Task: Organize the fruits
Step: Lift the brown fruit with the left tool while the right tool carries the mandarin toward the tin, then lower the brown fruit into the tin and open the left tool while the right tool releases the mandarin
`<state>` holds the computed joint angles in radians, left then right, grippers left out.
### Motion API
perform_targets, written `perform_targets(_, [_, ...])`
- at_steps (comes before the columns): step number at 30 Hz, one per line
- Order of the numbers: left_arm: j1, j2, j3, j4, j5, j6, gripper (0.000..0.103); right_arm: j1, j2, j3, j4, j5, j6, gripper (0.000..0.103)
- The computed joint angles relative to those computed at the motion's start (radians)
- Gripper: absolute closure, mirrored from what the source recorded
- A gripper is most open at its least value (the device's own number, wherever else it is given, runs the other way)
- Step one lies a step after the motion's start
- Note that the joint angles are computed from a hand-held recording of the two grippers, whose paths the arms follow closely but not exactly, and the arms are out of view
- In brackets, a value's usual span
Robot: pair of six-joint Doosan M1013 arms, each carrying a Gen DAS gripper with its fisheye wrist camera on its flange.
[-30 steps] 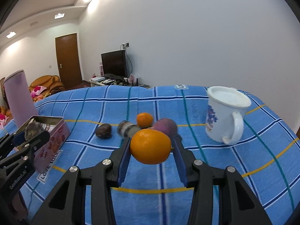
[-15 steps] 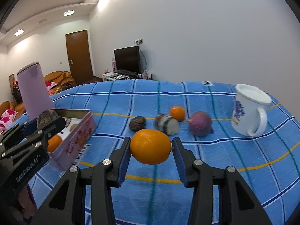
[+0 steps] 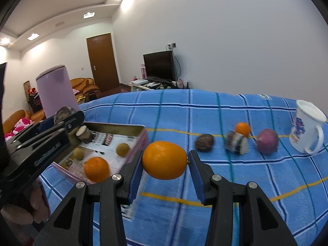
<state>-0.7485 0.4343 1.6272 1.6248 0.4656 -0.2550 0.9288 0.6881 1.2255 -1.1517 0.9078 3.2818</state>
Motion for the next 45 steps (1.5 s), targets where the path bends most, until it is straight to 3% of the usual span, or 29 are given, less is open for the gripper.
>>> perform_targets(8, [0.041,0.017,-0.008,-0.005,0.045,-0.042,0.059,0.004,0.057,-0.094,0.01,-0.017,-0.074,0.057])
perform_targets(14, [0.078,0.026,-0.023,-0.114,0.048,-0.014,0.059,-0.01,0.091,-0.155,0.052,-0.046,-0.104,0.057])
perform_targets(19, [0.08,0.035,-0.027,-0.124,0.087,-0.012,0.059,-0.025,0.136,-0.24,0.098,-0.07,-0.137,0.057])
perform_targets(27, [0.074,0.059,-0.062,-0.237,0.11,0.156,0.059,-0.034,0.213,-0.372,0.16,-0.016,-0.258,0.056])
perform_targets(45, [0.08,0.082,-0.111,-0.489,0.122,0.429,0.059,-0.07,0.244,-0.442,0.382,-0.026,-0.404,0.056])
